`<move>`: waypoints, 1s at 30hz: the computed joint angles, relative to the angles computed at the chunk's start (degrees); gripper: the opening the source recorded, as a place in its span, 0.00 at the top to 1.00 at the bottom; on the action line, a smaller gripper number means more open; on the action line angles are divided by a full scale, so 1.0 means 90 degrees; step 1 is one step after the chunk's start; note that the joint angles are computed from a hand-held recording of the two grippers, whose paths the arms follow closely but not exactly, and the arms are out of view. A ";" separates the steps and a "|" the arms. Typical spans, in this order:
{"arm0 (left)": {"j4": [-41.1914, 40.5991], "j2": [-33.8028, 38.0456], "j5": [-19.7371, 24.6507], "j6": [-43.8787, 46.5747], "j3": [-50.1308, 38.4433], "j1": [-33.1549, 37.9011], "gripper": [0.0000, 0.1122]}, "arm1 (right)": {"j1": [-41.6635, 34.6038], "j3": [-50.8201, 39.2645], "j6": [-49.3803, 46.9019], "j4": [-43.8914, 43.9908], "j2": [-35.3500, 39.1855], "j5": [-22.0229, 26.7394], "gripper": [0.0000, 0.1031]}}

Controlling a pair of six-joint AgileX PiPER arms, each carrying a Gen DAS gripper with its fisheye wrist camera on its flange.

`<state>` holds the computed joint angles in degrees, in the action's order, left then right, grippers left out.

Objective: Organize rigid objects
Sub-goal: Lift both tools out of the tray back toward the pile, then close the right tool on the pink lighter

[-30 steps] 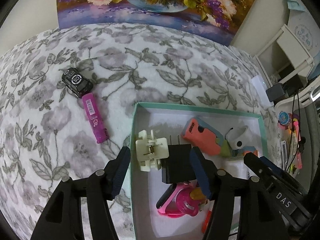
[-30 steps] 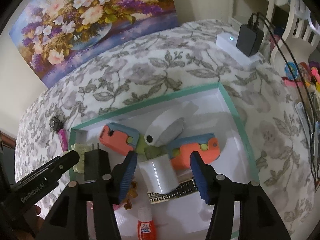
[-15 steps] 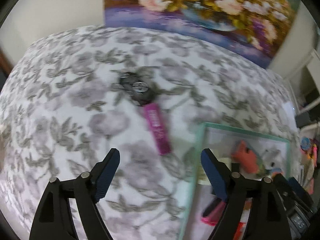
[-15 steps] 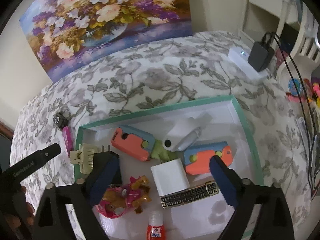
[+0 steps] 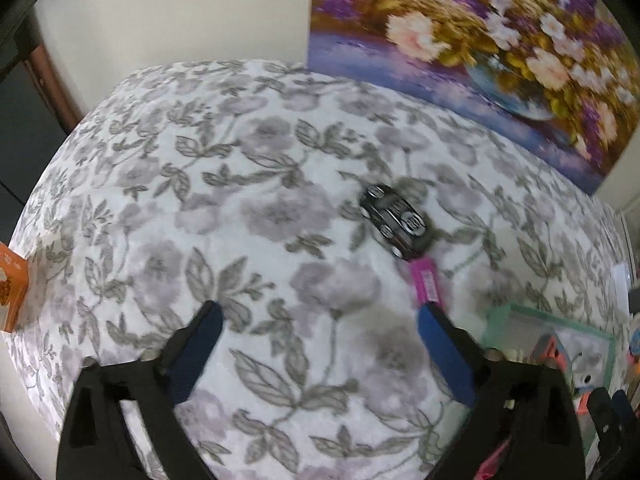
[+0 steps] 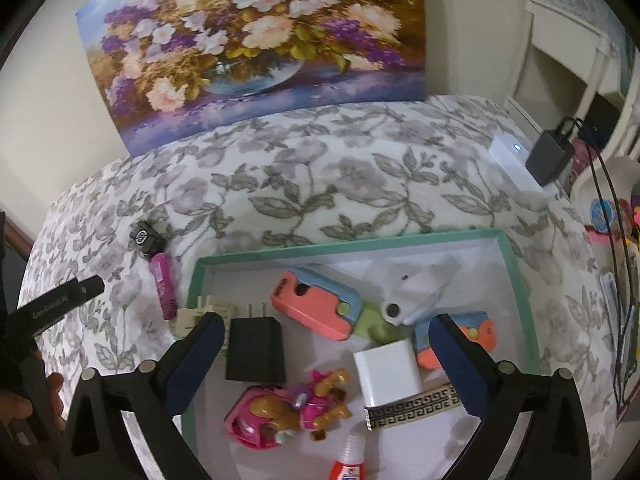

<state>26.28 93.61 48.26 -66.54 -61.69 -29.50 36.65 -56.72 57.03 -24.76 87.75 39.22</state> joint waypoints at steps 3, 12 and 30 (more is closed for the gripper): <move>0.0054 -0.0111 -0.0088 0.0000 0.0081 0.0180 0.11 | 0.0158 -0.0185 0.0038 -0.0108 0.0149 0.0060 0.00; -0.0045 -0.0207 -0.0318 0.0310 0.0119 0.0711 0.11 | 0.0443 -0.0824 0.0056 -0.0205 0.0624 0.0011 0.00; -0.0687 0.0300 -0.0821 0.1241 0.0056 0.1587 0.11 | 0.0771 -0.3485 -0.1964 0.1316 0.3122 -0.0101 0.22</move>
<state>20.10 96.30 40.88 -55.37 -61.19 -15.22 43.59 -88.09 39.35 -12.91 115.85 38.31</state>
